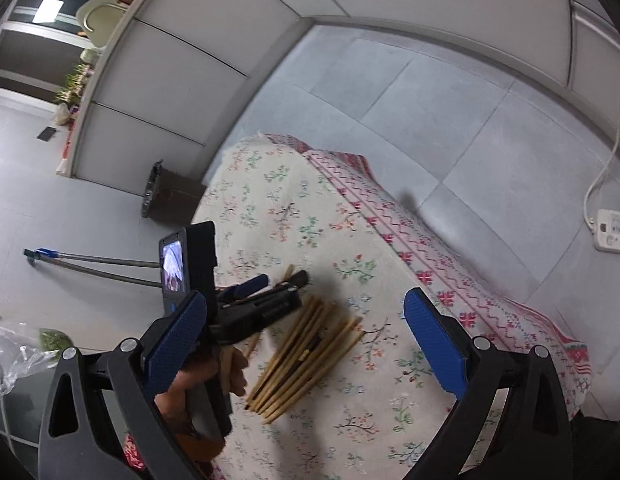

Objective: Organize utensils
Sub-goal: 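Lower the left tool onto the chopstick pile and pinch one chopstick, then pinch a chopstick with the right tool while the left tool lifts its chopstick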

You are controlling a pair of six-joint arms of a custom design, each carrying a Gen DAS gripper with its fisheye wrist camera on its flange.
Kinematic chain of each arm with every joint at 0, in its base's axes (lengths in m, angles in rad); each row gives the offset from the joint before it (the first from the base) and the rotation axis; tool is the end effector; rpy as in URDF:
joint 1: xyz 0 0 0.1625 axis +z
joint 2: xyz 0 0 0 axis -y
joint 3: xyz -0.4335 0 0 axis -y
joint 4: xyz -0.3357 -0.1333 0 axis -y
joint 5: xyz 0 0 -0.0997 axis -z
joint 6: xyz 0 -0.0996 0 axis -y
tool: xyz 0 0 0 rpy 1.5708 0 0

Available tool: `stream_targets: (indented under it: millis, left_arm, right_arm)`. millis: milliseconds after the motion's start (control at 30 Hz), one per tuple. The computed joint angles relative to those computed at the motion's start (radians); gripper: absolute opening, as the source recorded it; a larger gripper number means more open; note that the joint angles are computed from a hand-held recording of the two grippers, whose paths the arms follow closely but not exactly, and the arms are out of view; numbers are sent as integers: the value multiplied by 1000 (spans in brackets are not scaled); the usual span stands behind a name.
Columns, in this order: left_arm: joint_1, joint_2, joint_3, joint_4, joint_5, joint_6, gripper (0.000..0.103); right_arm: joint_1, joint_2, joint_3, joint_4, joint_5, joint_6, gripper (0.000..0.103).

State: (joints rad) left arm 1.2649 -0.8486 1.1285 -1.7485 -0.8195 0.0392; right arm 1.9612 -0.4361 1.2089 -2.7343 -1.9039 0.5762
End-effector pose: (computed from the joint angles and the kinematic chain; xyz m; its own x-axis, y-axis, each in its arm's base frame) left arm -0.0191 -0.7290 0.3125 -0.6636 0.3234 -0.6745 0.3258 0.9366 0.1285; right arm 0.3829 -0.6657 0.0622 -0.9643 0.2609 0.0460 0.2069 0.8502 -0.4841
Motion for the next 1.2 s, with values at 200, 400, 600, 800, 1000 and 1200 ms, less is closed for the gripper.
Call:
stream_targets:
  millis: [200,400,600,800,1000,1200]
  left_arm:
    - [20,-2,-3,-44,-17,33,49]
    - [11,-96,180,-225,-4,80,18]
    - [-17,-210,402,-466,15,149,4]
    - [-123,-472,635,-633,-21,200,4]
    - [-250,-661,793,-745,14,193,4]
    - [-288,-733,840,-832,2,199,4]
  right_arm:
    - [-25,16,-24,127,16,59,96]
    - [-32,32,-18,204,-15,127,96]
    - [-27,91,-77,319,-80,153,96]
    - [-12,152,-140,369,-160,145,91]
    - [12,196,-202,411,-206,181,72]
    - [41,255,-296,514,-265,208,66]
